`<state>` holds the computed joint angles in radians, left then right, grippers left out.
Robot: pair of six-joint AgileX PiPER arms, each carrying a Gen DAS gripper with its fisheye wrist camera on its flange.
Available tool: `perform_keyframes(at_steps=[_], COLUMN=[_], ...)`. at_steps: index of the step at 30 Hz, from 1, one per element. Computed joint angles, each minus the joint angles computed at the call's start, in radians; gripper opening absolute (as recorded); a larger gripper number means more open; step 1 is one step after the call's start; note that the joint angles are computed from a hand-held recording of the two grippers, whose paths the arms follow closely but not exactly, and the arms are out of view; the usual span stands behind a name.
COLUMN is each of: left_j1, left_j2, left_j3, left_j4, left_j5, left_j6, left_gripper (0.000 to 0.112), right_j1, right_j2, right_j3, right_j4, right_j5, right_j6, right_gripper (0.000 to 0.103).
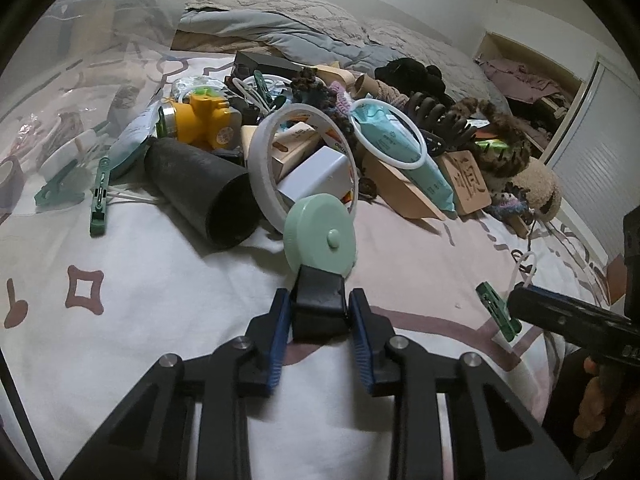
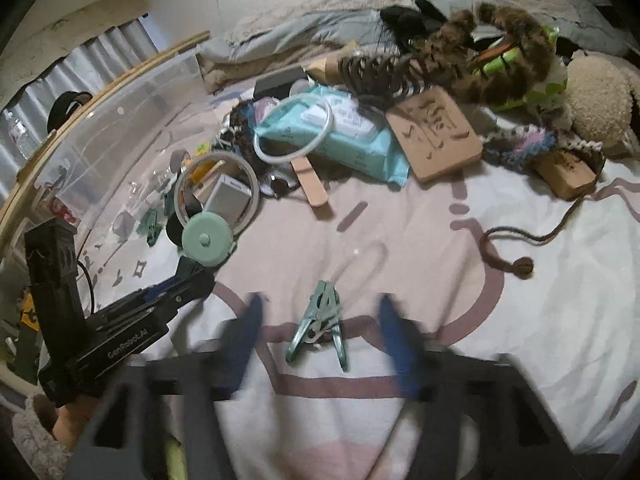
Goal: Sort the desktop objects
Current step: 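Lift the black block with the left tool while the right tool holds the clothespin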
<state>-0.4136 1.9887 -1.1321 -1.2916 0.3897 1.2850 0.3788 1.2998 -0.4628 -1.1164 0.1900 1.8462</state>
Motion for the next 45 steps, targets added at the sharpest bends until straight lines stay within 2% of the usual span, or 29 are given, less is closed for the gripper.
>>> perform_keyframes(at_steps=[3,7,11,12,14,21,27,33,36,43,45], left_j1=[-0.011,-0.023,-0.036,-0.037,-0.036,-0.034,-0.029,-0.035,-0.048,-0.048,-0.049], left_j2=[-0.02,-0.063,-0.1,-0.109,-0.119,-0.118,-0.118,-0.126,-0.12,-0.092,-0.091], left_j3=[0.022,0.071,0.12,0.13,0.145,0.149,0.154,0.171,0.168,0.137,0.136], left_j4=[-0.003,0.018,0.021,0.022,0.024,0.022,-0.002,-0.049,-0.081,-0.064,-0.064], left_j5=[-0.025,-0.061,-0.103,-0.111,-0.116,-0.113,-0.11,-0.119,-0.145,-0.145,-0.145], left_j6=[0.019,0.033,0.056,0.06,0.062,0.051,0.068,0.111,0.142,0.108,0.114], left_gripper=[0.03,0.03,0.03,0.03,0.03,0.03,0.03,0.04,0.041,0.041,0.036], right_j1=[0.023,0.037,0.098,0.11,0.119,0.152,0.13,0.132,0.133,0.138,0.132], right_j2=[-0.01,-0.008,-0.001,0.007,0.025,0.107,0.12,0.121,0.117,0.109,0.108], right_j3=[0.005,0.011,-0.006,-0.013,-0.027,-0.079,-0.077,-0.078,-0.077,-0.061,-0.051], right_j4=[-0.012,0.065,0.088,0.095,0.124,0.183,0.178,0.18,0.182,0.1,0.052], right_j5=[0.023,0.027,0.117,0.132,0.137,0.177,0.163,0.169,0.167,0.142,0.125], right_j6=[0.021,-0.03,-0.019,-0.028,-0.071,-0.164,-0.149,-0.156,-0.154,-0.057,0.003], right_gripper=[0.065,0.065,0.065,0.064,0.048,0.046,0.032,0.031,0.031,0.031,0.031])
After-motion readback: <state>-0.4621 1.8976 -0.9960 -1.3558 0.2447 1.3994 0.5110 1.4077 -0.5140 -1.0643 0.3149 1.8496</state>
